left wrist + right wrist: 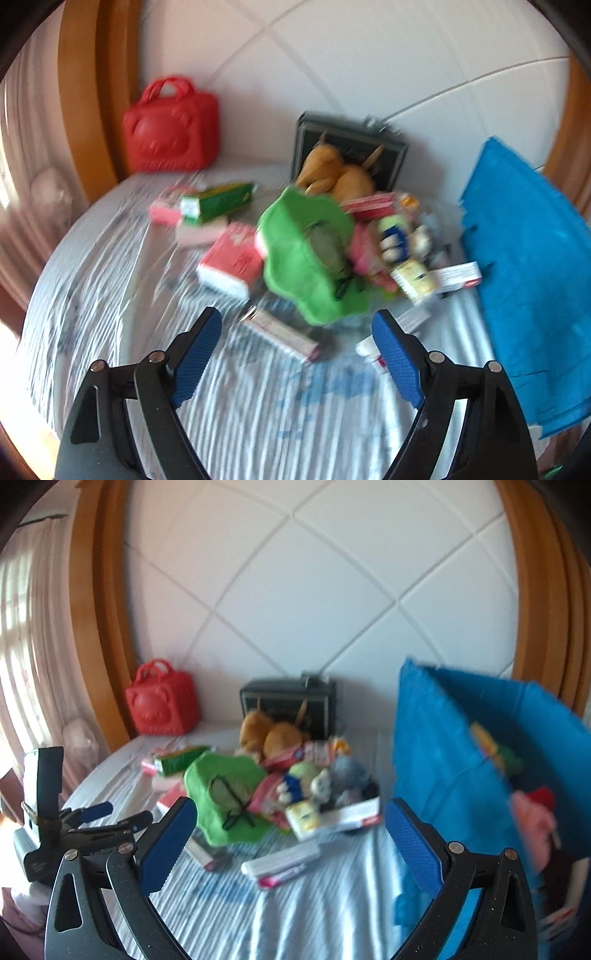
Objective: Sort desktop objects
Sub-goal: 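Move both tools back over the bed toward the medicine boxes, then grasp the pink-and-white medicine box with the left tool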
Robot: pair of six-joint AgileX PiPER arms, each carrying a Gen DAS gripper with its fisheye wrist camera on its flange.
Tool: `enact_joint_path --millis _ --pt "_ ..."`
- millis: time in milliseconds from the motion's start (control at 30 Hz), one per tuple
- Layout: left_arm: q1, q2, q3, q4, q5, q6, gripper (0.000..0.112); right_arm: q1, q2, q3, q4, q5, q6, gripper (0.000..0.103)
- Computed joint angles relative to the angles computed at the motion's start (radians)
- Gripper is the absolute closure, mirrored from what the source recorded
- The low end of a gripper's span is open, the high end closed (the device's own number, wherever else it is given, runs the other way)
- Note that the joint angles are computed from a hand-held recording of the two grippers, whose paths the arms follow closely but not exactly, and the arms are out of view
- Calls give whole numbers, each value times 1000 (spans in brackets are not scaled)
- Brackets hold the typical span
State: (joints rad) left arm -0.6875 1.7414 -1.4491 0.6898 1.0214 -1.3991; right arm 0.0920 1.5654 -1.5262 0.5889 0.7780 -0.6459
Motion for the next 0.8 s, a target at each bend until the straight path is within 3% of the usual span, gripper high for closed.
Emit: enact_joint_path --millis 167,333,467,533,600,667,800 --pt "158 62 113 -170 -154 94 29 93 225 -79 -205 31 268 0" --pt "235 184 78 -288 -216 191 29 118 405 -168 -340 90 403 1" --pt "277 303 -42 -365 -202 264 29 118 529 -271 -383 165 444 26" --pt "292 357 -107 -403 -177 299 29 112 586 -329 -381 208 450 29" --pt "306 416 -167 -444 -150 336 40 111 631 -379 -374 244 460 32" --pt "319 421 -144 -471 -220 349 45 113 680 -435 -361 282 459 40" --pt "333 407 -111 -516 -288 426 62 132 759 -516 -352 344 470 48"
